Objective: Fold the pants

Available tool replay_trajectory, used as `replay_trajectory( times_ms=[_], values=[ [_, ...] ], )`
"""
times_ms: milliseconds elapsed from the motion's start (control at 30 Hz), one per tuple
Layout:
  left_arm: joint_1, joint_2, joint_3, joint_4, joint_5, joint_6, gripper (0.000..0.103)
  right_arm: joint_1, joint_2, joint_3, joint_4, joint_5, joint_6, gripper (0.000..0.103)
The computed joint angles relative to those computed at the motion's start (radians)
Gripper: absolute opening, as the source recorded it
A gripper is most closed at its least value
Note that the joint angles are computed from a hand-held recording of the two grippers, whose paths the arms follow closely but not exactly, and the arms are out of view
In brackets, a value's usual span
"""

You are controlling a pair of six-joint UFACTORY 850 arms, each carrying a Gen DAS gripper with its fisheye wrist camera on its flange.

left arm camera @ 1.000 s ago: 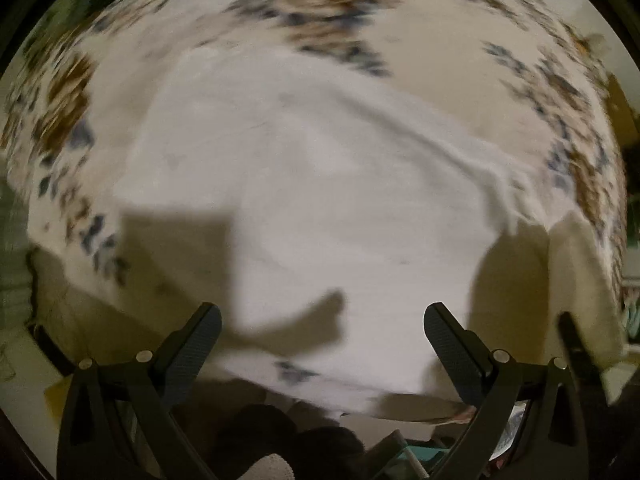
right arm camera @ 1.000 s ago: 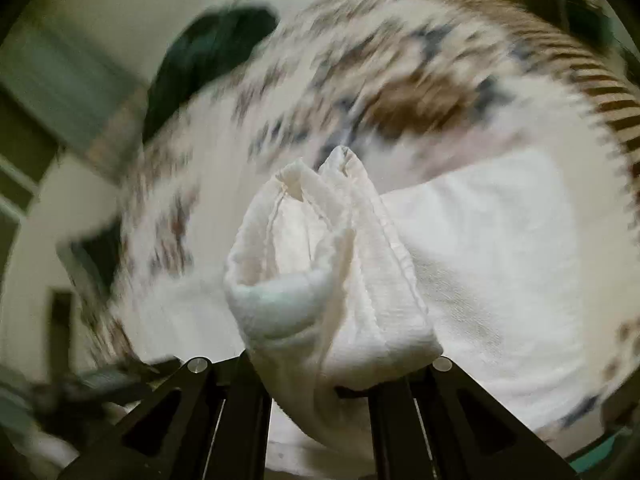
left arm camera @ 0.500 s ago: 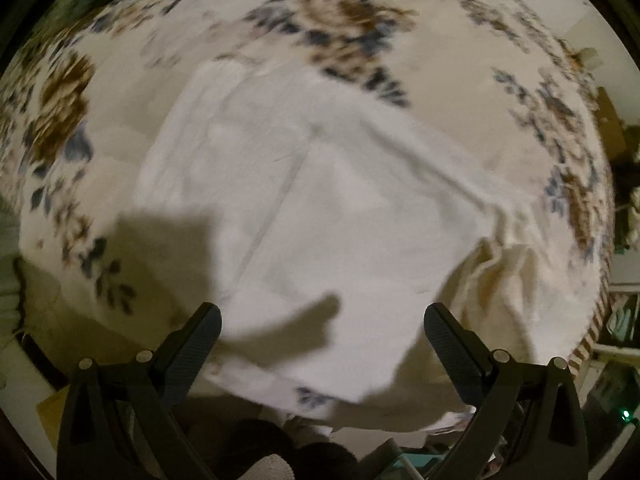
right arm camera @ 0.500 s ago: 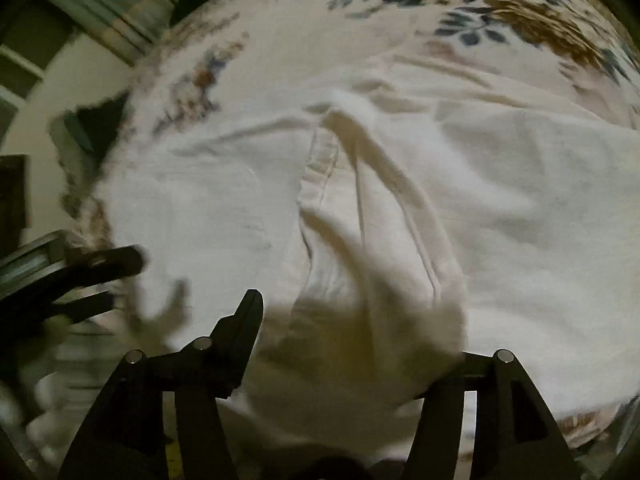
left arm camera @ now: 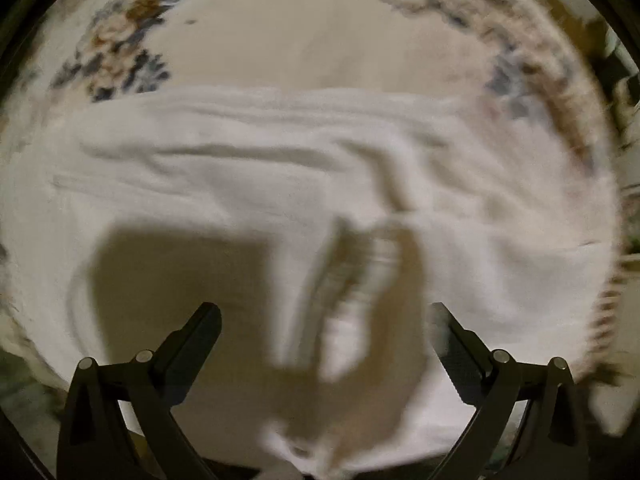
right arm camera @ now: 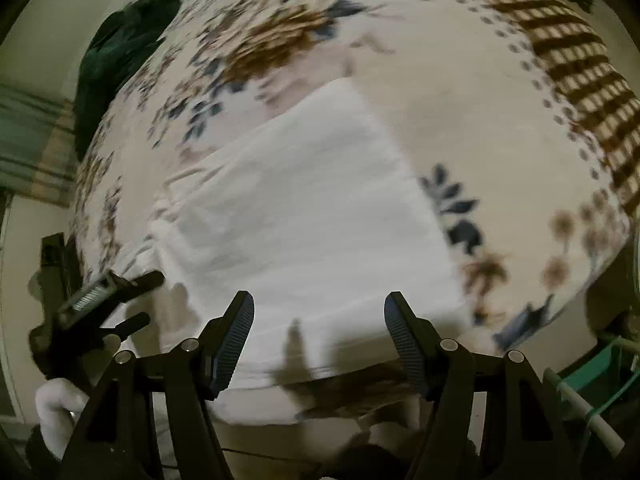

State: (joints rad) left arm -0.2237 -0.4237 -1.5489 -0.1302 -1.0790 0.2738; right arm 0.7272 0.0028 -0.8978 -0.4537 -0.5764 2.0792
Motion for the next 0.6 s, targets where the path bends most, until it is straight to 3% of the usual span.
replay_trajectory(
  times_ms=[133, 367, 600],
  values=[
    [0.057, -0.028, -0.029, -0.015, -0.019, -0.017, 0.103, -0.020, -0.004, 0.001, 0.056, -0.044, -0.050, 0.070],
    [0.116, 0.014, -0.032, -0.032, -0.029, -0.012, 0.103, -0.050, -0.055, -0.031, 0.138, -0.037, -0.161, 0.070],
    [0.333, 0.116, 0.037, -0.154, 0.005, -0.026, 0.103, -0.065, -0.089, -0.096, 0.209, -0.032, -0.293, 0.070]
  ],
)
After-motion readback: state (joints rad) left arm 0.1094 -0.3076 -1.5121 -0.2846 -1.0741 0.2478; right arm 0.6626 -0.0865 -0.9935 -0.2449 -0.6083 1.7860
